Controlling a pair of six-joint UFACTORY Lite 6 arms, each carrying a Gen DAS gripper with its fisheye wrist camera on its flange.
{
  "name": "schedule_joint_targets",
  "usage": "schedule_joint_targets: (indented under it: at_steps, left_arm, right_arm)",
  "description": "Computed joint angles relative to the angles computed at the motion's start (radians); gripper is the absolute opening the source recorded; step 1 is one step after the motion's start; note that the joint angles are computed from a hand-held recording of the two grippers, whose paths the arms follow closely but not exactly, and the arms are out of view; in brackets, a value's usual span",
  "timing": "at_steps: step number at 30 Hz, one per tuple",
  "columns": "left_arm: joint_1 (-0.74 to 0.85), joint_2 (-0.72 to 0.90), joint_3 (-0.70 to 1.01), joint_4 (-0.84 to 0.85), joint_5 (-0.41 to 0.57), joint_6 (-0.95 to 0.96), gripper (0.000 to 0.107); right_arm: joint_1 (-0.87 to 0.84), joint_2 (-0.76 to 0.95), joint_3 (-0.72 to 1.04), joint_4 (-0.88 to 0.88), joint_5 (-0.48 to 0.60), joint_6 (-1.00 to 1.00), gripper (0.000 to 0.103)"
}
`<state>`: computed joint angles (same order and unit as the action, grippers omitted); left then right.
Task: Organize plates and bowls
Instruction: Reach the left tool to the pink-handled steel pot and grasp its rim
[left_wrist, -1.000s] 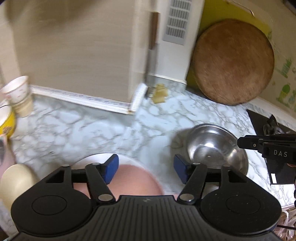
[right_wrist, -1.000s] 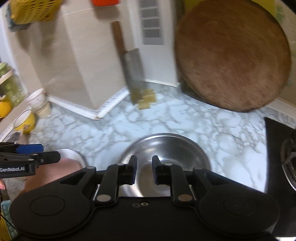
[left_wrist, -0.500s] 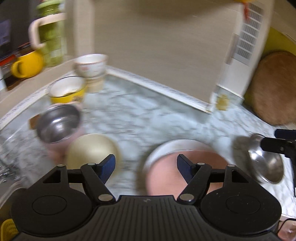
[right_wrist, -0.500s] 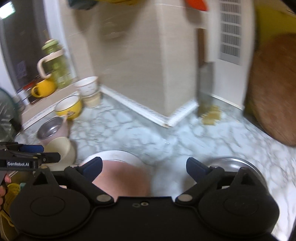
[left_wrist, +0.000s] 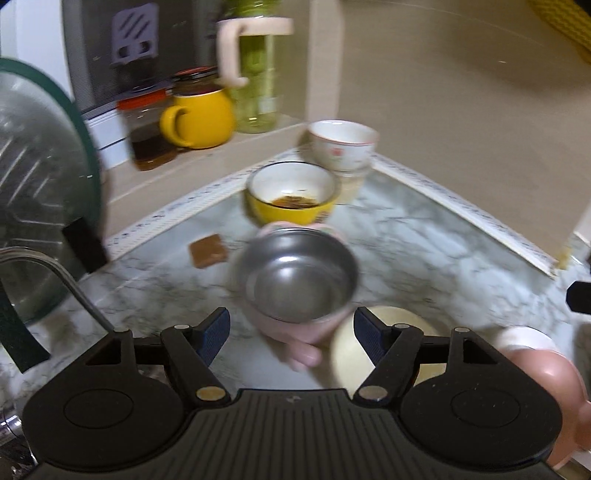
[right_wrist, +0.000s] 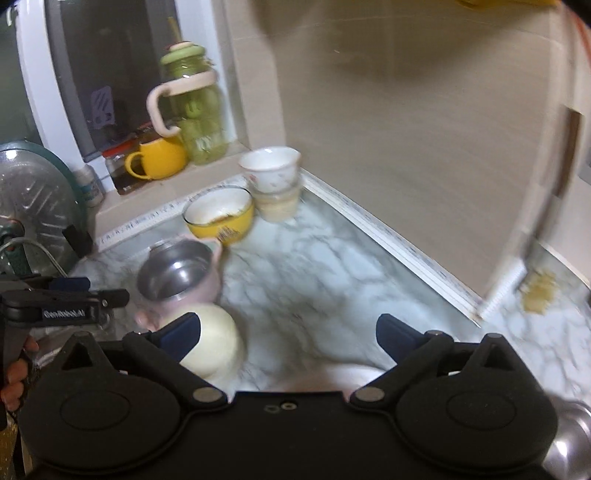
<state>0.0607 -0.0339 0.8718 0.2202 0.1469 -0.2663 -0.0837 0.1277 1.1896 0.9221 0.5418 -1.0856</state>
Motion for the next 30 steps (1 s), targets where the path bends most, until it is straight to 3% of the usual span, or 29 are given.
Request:
schedule_joint_targets:
  at_steps: [4,10,13,15,20,25,30]
  left_arm:
    - [0.057,0.077,0.055,0.011,-0.020,0.006,0.073]
    - [0.092,0.204,0.156,-0.110,-0.014,0.142,0.073]
    - [0.090,0.266,0.207,0.041,-0.016,0.008,0.073]
    - [0.093,0.306,0.246,0.090,-0.011,-0.038,0.073]
    - [0.112,0.423,0.362,-0.021,0.019,0.068,0.073]
    - [0.133,0.543,0.484,-0.274,0.079,0.304,0.073]
    - [0.128,0.615,0.547,-0.238,0.079,0.256,0.072]
  right_arm:
    - [0.116,0.055,0.042,0.031,-0.122,0.067,0.102]
    - [0.209,0.233,0.241,-0.109,-0.085,0.217,0.102]
    - [0.259,0.339,0.355,-0.249,-0.085,0.370,0.102]
    - [0.277,0.418,0.450,-0.312,-0.052,0.446,0.101]
    - [0.308,0.629,0.719,-0.410,0.045,0.629,0.093]
    - [0.341,0.864,1.037,-0.529,0.174,0.832,0.080]
    - [0.359,1.035,1.266,-0.585,0.248,0.934,0.073]
